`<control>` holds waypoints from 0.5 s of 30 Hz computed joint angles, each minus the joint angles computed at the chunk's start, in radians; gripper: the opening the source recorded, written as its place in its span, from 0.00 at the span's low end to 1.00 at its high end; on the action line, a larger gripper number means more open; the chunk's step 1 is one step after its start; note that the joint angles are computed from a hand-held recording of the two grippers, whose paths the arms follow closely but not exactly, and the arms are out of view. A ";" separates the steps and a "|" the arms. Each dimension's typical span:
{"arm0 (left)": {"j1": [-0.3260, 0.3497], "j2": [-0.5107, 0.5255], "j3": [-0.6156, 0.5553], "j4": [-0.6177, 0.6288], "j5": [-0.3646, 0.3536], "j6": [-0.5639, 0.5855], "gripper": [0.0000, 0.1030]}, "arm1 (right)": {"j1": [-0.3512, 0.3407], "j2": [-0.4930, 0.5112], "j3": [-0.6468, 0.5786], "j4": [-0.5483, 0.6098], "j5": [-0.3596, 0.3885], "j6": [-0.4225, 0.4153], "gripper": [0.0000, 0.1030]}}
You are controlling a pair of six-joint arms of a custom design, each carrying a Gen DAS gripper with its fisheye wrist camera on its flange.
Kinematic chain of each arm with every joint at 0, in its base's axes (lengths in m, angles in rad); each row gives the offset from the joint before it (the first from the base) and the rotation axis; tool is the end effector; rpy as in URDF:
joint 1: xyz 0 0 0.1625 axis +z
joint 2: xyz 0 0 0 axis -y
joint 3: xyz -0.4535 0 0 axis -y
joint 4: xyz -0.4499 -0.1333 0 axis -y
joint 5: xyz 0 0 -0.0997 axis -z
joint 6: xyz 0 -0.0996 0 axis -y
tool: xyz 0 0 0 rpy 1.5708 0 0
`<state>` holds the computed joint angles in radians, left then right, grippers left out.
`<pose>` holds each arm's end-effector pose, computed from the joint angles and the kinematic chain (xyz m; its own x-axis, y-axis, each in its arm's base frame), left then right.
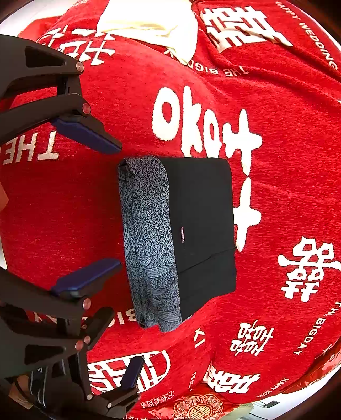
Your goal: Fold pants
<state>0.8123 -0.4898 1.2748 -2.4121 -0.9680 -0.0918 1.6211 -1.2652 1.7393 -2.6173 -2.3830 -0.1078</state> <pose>-0.4281 -0.7276 -0.0185 -0.6802 0.4747 -0.5585 0.6270 0.7715 -0.1079 0.0940 -0.6537 0.3860 -0.6981 0.2656 0.6648 -0.1181 0.8732 -0.4729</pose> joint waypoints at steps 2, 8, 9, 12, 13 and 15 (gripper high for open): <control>0.000 0.001 0.001 -0.001 0.000 0.000 0.82 | -0.001 -0.002 0.002 -0.001 0.003 0.000 0.99; -0.002 0.000 0.003 0.002 -0.003 0.001 0.82 | 0.000 -0.003 0.004 -0.001 0.002 0.002 0.99; -0.002 0.000 0.002 0.004 -0.004 -0.001 0.82 | 0.000 -0.003 0.004 -0.001 0.002 0.002 0.99; -0.001 0.000 0.000 0.011 -0.010 -0.004 0.82 | -0.001 -0.003 0.004 -0.001 0.003 0.000 0.99; -0.002 0.000 0.000 0.011 -0.009 -0.005 0.82 | -0.001 -0.003 0.004 0.000 0.003 -0.001 0.99; -0.002 0.000 0.001 0.011 -0.010 -0.004 0.82 | 0.000 -0.003 0.006 -0.003 0.001 0.000 0.99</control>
<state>0.8102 -0.4897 1.2755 -2.4015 -0.9777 -0.0959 1.6212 -1.2685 1.7454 -2.6201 -2.3818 -0.1081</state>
